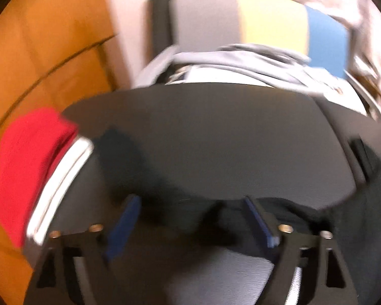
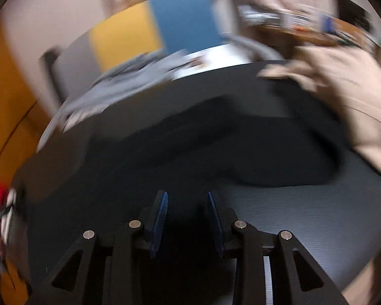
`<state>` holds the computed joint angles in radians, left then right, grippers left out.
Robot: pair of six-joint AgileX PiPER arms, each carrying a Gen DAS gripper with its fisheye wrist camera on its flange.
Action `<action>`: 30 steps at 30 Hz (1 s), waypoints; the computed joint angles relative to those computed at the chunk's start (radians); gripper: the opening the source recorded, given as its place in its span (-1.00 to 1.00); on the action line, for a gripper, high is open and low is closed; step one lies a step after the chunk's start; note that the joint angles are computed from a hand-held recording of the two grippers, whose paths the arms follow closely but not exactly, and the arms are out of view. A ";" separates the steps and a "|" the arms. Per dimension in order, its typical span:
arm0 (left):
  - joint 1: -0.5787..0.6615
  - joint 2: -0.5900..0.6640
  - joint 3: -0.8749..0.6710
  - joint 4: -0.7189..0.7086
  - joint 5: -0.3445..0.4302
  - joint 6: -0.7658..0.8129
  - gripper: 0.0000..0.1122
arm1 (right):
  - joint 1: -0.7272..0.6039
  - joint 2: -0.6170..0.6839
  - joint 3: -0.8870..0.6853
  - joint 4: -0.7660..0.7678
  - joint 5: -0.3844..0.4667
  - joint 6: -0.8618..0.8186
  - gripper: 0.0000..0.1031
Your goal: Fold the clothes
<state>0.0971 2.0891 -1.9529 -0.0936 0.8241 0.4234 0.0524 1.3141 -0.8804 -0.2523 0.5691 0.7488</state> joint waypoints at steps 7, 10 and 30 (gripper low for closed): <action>-0.197 -0.068 0.301 0.325 -0.328 -0.001 0.53 | 0.155 0.232 -0.088 -0.147 -0.004 0.161 -0.35; -0.206 -0.105 0.429 0.364 -0.498 0.051 0.41 | 0.177 0.225 -0.051 -0.248 -0.044 0.264 -0.34; -0.105 0.065 -0.113 0.037 0.012 0.158 0.14 | 0.034 0.276 -0.324 0.251 -0.003 -0.380 -0.09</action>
<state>-0.0078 2.1537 -2.0657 -0.0570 0.8358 0.5814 0.0863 1.5905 -1.2046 -0.0013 0.5665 0.3692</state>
